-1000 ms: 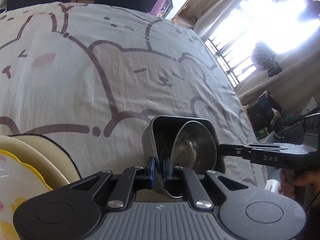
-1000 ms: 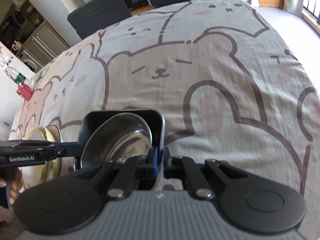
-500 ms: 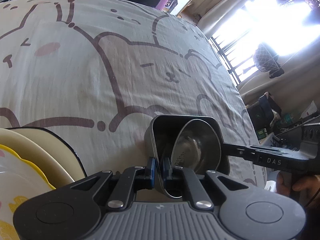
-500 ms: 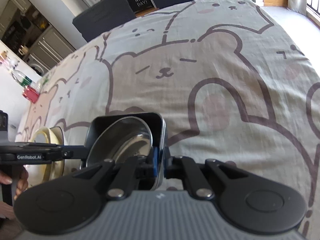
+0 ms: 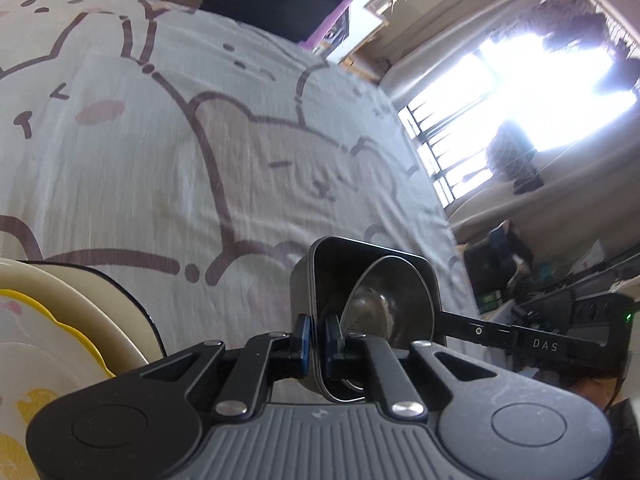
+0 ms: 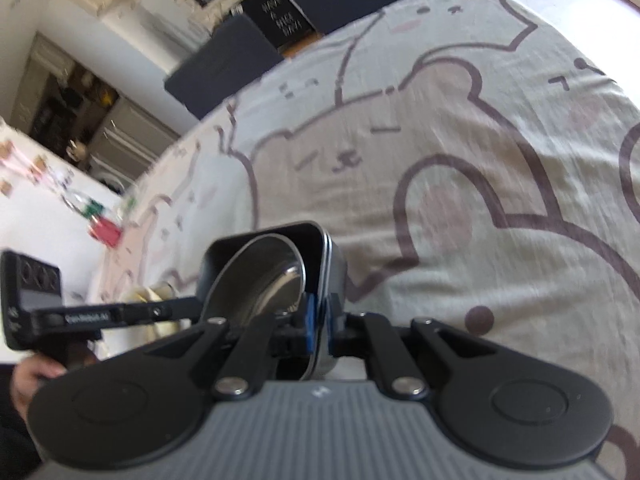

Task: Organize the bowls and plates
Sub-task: 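Lift the steel tray with both tools and carry it toward the stacked plates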

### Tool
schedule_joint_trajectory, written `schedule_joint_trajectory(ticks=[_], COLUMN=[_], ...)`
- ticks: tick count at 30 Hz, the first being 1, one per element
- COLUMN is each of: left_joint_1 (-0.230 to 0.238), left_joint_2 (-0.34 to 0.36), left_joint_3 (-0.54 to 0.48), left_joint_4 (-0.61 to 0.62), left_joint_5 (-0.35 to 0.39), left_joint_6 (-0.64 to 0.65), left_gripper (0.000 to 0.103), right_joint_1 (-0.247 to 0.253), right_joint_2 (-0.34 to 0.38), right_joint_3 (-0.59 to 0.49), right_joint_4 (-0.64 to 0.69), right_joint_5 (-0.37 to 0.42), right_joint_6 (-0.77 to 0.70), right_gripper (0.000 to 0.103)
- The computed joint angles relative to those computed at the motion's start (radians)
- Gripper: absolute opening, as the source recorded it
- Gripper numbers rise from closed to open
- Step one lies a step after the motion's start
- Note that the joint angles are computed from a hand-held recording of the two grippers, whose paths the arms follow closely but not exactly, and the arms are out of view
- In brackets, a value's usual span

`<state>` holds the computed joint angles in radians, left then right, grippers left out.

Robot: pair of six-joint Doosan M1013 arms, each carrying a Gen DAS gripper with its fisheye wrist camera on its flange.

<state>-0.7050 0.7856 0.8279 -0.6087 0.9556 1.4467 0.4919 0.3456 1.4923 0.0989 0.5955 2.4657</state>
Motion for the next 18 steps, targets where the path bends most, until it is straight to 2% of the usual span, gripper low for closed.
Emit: schedule_joint_trajectory(ticks=[9, 18], left_joint_1=[0.023, 0.051], left_joint_2=[-0.093, -0.209], left_joint_3=[0.128, 0.284], left_joint_4=[-0.14, -0.241], left_joint_5=[-0.14, -0.284], left_joint_6=[0.084, 0.182], left_gripper=[0.007, 0.007], right_joint_1=[0.024, 0.049], right_joint_2=[-0.037, -0.025], right_joint_3=[0.02, -0.016], right_joint_4=[-0.101, -0.107], right_joint_5=[-0.138, -0.231], right_joint_6=[0.123, 0.112], right_gripper=[0.008, 0.008])
